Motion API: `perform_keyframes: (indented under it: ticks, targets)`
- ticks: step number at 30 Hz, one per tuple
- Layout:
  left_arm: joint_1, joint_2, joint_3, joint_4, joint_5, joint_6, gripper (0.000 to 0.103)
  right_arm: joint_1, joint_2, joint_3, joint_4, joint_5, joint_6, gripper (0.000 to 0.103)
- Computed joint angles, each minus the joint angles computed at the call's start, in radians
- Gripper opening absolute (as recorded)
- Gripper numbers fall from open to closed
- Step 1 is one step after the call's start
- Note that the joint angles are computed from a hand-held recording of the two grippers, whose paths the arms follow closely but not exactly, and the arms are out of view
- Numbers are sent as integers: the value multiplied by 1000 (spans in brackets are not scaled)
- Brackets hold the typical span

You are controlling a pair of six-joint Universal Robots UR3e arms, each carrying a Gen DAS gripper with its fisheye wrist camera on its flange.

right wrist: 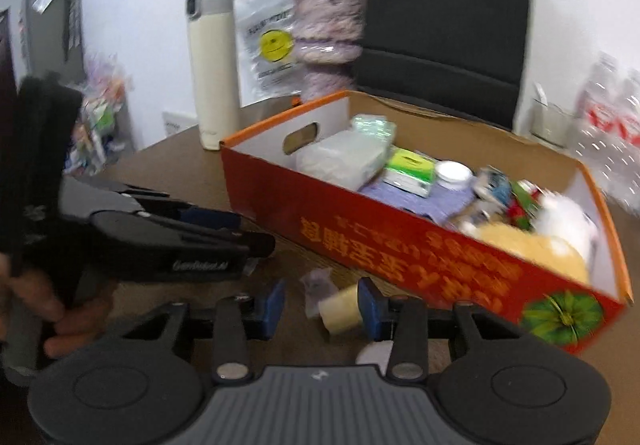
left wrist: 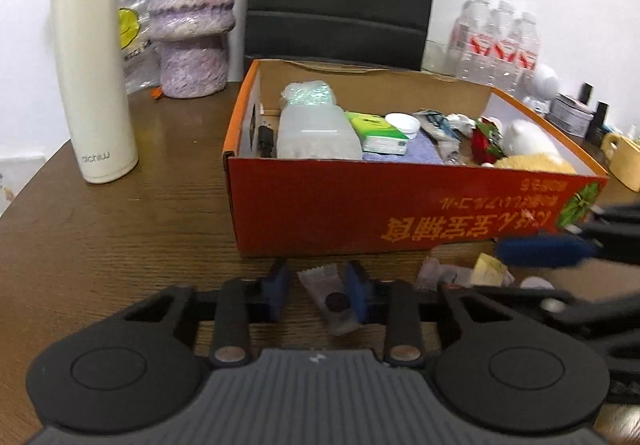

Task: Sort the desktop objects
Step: 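Grasp a clear-wrapped candy with the right tool while the left tool grasps another candy, then carry both candies into the cardboard box and open both tools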

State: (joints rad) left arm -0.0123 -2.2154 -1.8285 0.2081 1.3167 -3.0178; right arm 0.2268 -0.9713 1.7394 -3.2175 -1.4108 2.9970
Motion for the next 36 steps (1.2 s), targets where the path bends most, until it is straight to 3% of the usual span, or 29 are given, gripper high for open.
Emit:
perform_keyframes:
  ticks: [5,7,8,14,18,26,33,36]
  targets:
    - [21,5,-45,48,-33,58,22,20,83,-162,126,-14,-71,37]
    - [18,7,-47,48,-28,68,18,23,108,-200,160,-16,-57,27]
    - [18,8,-45,42,-32,73,18,25,115,-204,164,-17,-53,22]
    - [32,16,-71,82,-63,69,7,35,102,-142,79,-17,4,21]
    - [35,62,-162,165,-58,47,4,29,9,-6,-48,-51,63,21]
    - [57,272,-489,359,-68,-55,3,-75,-302,436,-287,-60,175,21]
    - [-103,419,-606,437,137,-152,3,-31,-451,654,-407,-127,226,21]
    - [-151,492,-647,441,169,-170,3,-6,-491,708,-433,-160,257,21]
